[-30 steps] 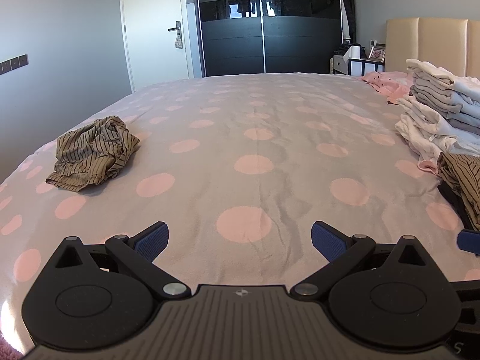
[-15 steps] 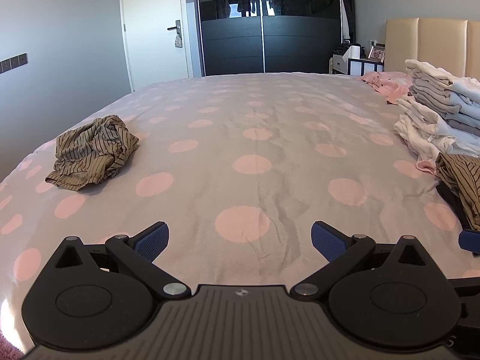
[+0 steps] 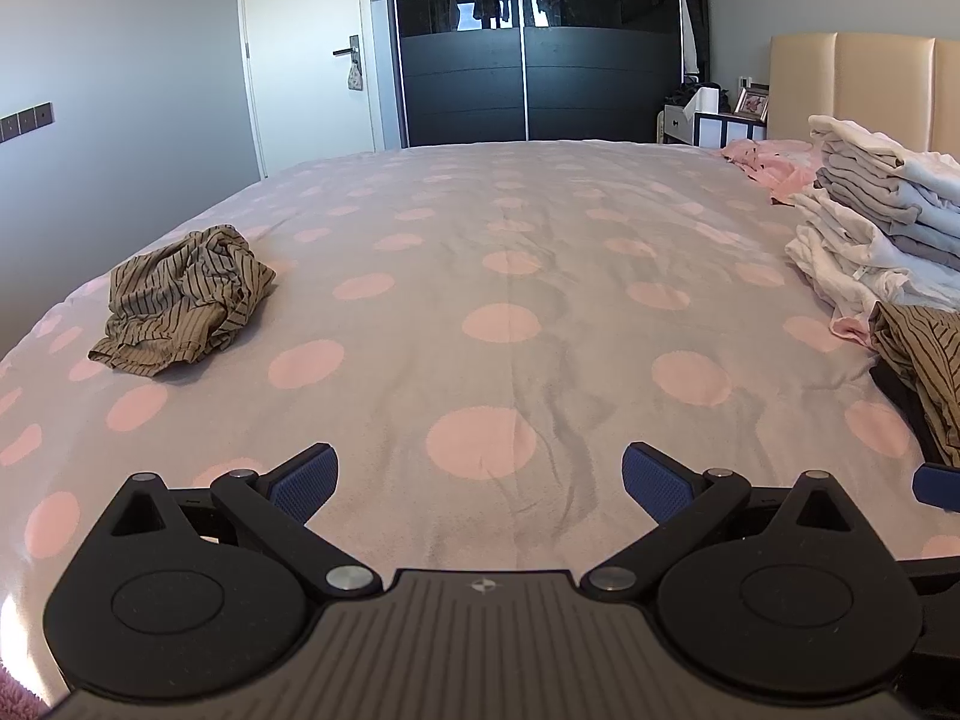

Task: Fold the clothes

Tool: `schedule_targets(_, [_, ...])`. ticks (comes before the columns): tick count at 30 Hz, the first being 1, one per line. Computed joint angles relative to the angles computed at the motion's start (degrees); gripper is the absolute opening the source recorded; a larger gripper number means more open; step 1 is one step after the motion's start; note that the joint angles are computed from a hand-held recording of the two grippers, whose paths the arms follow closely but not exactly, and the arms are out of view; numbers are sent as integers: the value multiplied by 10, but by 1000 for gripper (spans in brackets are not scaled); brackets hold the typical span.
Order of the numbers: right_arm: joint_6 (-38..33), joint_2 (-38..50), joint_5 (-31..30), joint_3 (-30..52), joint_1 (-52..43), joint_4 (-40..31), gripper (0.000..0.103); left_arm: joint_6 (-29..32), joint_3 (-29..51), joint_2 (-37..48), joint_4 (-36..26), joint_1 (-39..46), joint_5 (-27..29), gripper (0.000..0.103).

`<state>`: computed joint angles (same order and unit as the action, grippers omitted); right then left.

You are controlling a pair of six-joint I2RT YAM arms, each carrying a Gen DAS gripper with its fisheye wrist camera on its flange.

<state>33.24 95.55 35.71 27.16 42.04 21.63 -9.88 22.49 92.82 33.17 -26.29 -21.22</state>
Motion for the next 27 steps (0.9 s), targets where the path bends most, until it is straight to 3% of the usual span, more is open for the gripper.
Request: schedule_targets(27, [-24, -6, 0, -15, 7, 38, 102, 9, -8, 4, 22, -11, -23, 102])
